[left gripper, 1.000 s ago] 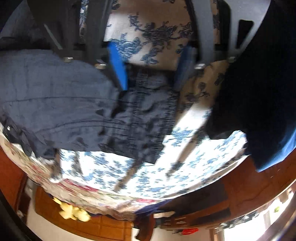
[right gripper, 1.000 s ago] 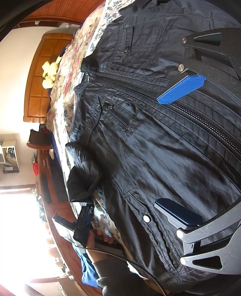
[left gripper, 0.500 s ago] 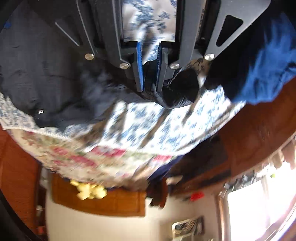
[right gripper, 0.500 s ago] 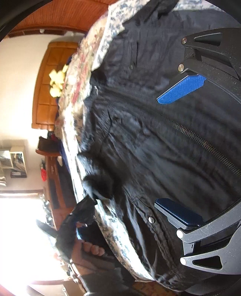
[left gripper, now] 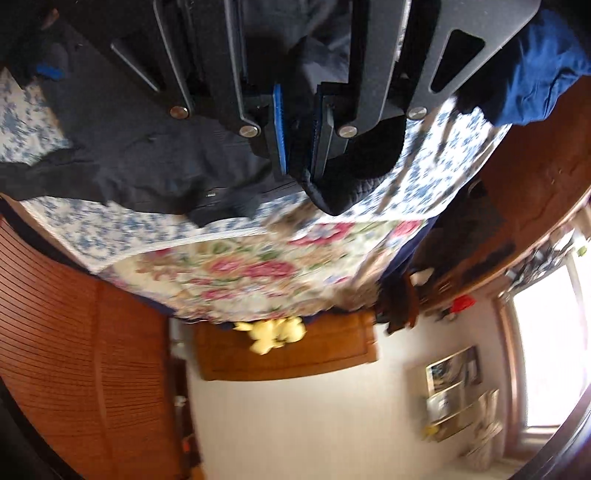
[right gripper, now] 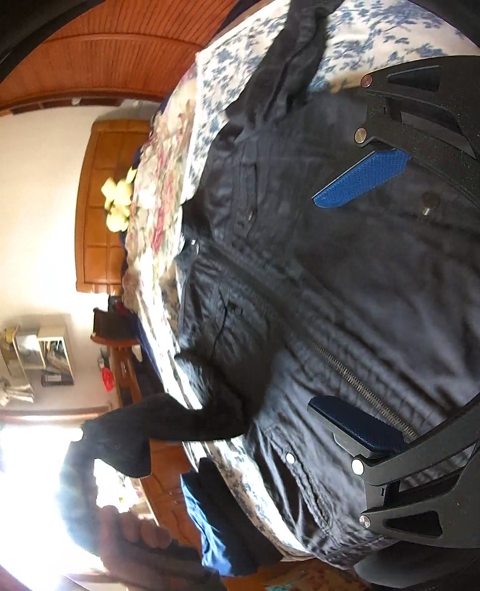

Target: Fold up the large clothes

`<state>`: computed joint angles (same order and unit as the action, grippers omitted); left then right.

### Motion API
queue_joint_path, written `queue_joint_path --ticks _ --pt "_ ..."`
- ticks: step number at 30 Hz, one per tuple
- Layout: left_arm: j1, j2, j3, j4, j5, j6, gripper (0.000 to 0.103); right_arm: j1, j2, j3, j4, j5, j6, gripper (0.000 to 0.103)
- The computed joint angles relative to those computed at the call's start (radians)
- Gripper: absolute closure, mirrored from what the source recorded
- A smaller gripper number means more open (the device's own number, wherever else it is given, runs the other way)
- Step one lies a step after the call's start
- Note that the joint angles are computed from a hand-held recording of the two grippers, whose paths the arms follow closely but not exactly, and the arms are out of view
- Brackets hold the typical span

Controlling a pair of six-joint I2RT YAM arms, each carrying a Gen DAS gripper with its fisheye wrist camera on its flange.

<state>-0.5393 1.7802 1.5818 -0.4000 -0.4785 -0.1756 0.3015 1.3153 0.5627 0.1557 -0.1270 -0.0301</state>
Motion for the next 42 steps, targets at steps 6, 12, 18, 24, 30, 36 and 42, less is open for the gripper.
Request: queue_joint_path --ticks 6,12,18,24,30,36,42 --pt "-0.131 -0.003 0.023 -0.016 -0.029 0.021 0.093 -0.106 -0.074 -0.044 -0.040 -0.032 -0.018 0.000" --pt "-0.212 -0.001 0.015 -0.059 -0.045 -0.021 0.092 -0.163 -0.103 -0.057 -0.067 -0.053 -0.026 0.000" --pt "-0.243 -0.050 -0.056 -0.063 0.016 -0.035 0.083 -0.129 -0.105 -0.037 -0.088 -0.031 -0.010 0.000" --pt "-0.262 -0.157 -0.168 -0.038 0.018 -0.038 0.071 -0.077 -0.075 -0.002 -0.093 -0.010 0.011 0.000" --pt "-0.241 -0.288 -0.354 0.032 -0.003 -0.059 0.071 -0.008 -0.022 0.034 -0.082 0.012 0.032 0.000" --pt "-0.151 -0.388 -0.557 0.132 0.051 -0.074 0.071 0.087 0.068 0.074 -0.044 0.024 0.040 0.000" --pt "-0.028 -0.429 -0.717 0.252 0.164 -0.089 0.071 0.167 0.176 0.138 -0.024 0.039 0.044 0.002"
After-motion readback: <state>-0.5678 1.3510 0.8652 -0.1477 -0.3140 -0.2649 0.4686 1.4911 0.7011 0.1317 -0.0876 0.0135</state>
